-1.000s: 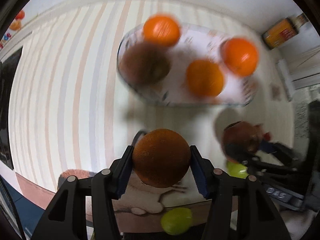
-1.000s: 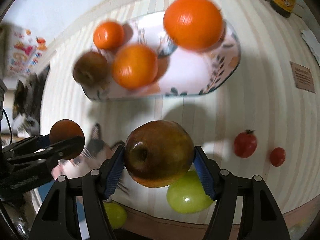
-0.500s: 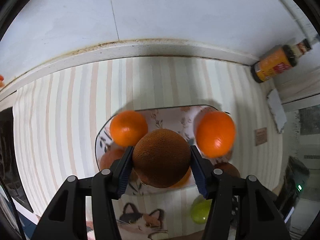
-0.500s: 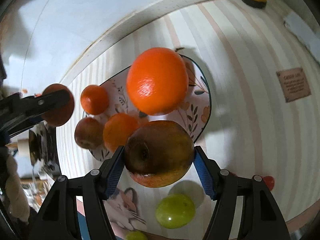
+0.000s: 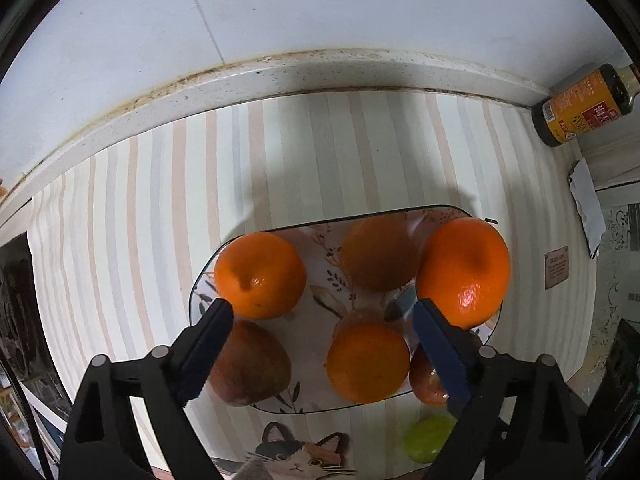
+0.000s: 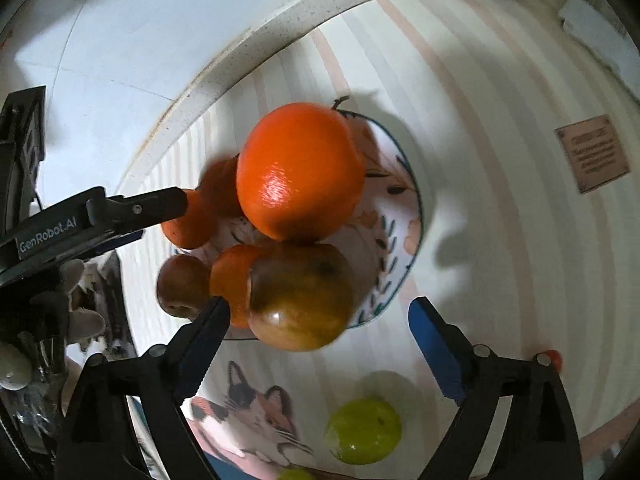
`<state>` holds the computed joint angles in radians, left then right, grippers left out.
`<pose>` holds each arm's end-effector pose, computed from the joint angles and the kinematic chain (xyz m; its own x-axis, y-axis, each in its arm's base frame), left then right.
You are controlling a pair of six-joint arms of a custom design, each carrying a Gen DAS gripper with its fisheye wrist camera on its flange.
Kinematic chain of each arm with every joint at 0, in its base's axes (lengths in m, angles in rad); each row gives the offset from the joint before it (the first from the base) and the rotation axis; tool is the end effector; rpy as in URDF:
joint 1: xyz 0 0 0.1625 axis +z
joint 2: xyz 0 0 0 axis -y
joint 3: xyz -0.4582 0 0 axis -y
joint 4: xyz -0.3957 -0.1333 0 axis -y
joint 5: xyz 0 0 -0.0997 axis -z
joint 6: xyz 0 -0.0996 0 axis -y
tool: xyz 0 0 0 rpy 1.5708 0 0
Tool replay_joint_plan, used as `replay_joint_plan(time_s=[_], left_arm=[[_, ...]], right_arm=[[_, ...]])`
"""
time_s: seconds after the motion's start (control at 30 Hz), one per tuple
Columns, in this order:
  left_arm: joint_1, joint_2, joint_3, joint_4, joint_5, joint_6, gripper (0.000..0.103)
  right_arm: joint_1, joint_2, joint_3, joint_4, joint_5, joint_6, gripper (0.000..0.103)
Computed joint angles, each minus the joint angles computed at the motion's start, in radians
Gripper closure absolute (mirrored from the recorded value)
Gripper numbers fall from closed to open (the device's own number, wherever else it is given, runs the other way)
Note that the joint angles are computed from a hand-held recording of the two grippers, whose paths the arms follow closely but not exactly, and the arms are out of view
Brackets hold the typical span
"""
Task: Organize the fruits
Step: 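Place the dark orange on the plate with the left tool while the right tool places the red apple, then open both tools and lift them away from the plate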
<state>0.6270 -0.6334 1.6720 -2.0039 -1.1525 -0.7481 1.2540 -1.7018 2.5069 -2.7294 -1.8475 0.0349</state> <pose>-0.3842 -0.4929 -0.0388 -0.7087 0.3137 -0.6320 0.2507 0.9492 0.1900 -0.0054 -0.3572 0.2761 -0.8739 0.4204 0.2441 0.3229 0.8773 -0.3549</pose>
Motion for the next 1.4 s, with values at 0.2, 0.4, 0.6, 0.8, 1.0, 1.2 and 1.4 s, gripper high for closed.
replay_joint_plan(time_s=[0.2,0.4,0.6,0.8,1.0,1.2,1.4], left_arm=[[-0.017,-0.061,0.087,-0.015,0.030,-0.066,0.009],[-0.046,-0.154,0.227,-0.083,0.032,-0.177,0.009],[-0.119,-0.246,0.334,-0.084,0.069,-0.291,0.009],[-0.209,-0.326,0.403,-0.045,0.083,-0.368,0.009],[-0.305,-0.397,0.436,-0.003,0.094,-0.438,0.009],[-0.400,-0.467,0.453,0.055,0.098,-0.495,0.009],[-0.481,-0.523,0.445,0.139,0.096,-0.554,0.009]], right_arm=[[0.116,0.036,-0.026,0.003,-0.242,0.002,0.006],[0.180,0.019,-0.026,0.031,-0.320,-0.021,0.006],[0.276,-0.002,-0.005,0.061,-0.429,-0.014,0.006],[0.368,-0.061,0.005,0.161,-0.482,0.048,0.006],[0.489,-0.147,0.016,0.281,-0.503,0.135,0.006],[0.656,-0.240,-0.006,0.451,-0.552,0.265,0.006],[0.822,-0.305,-0.053,0.661,-0.585,0.434,0.006]])
